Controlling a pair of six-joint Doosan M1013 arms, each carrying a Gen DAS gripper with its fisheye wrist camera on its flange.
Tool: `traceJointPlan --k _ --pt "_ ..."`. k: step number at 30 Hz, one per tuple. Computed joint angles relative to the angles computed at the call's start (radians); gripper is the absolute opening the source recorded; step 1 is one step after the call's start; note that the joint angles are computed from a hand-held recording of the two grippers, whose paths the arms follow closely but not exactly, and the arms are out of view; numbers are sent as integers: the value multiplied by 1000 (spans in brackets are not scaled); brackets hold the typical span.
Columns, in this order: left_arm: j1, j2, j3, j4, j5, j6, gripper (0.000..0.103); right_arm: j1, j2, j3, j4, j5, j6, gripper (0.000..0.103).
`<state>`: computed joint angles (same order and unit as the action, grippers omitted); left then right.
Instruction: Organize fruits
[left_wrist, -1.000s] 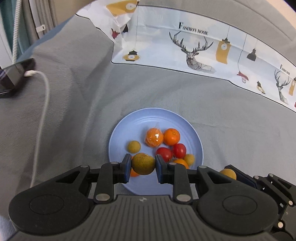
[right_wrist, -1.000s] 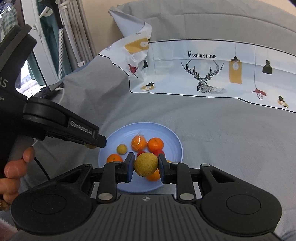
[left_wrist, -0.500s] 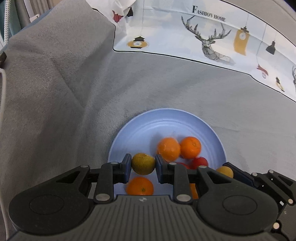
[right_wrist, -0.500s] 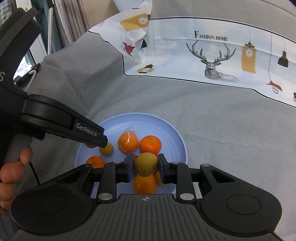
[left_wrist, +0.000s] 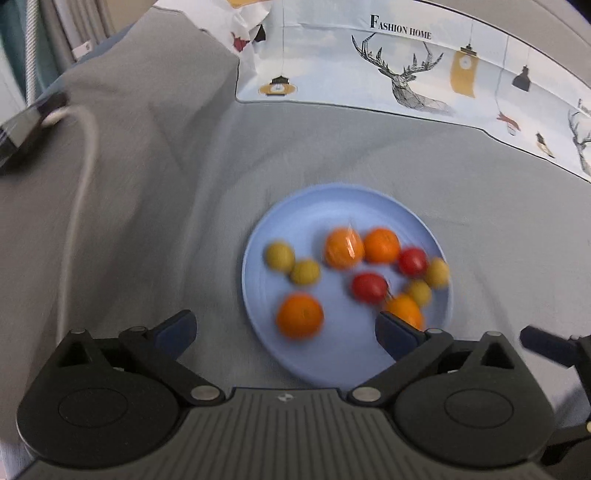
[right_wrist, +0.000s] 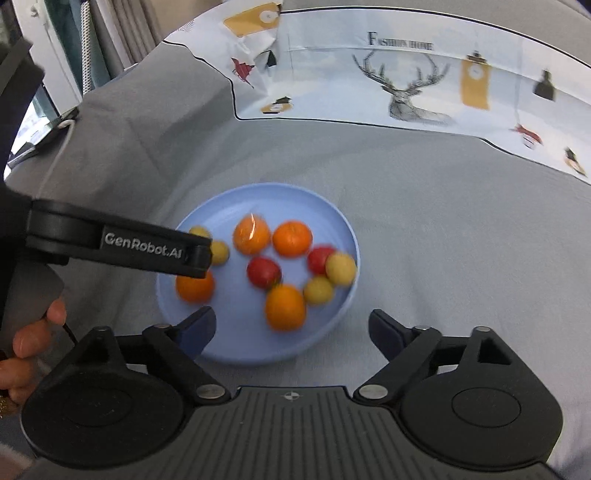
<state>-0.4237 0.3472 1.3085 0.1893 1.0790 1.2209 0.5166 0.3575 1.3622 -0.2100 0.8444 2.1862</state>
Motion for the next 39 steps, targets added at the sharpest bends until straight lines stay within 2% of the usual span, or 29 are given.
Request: traceJointPlan --k 3,10,17,25,39 --pt "-7 -49 43 -16 5 -2 103 35 -39 32 -108 1 66 102" --pt "-47 -147 142 75 -57 -56 103 104 -107 104 -324 -2 234 102" --pt "-70 -197 184 103 -87 -80 103 143 -142 143 -428 0 342 102" --pt "-84 -223 198 117 -109 -89 103 163 -164 162 -496 1 396 102" --pt "-86 -228 201 129 -116 -93 103 174 -168 163 -537 14 425 102"
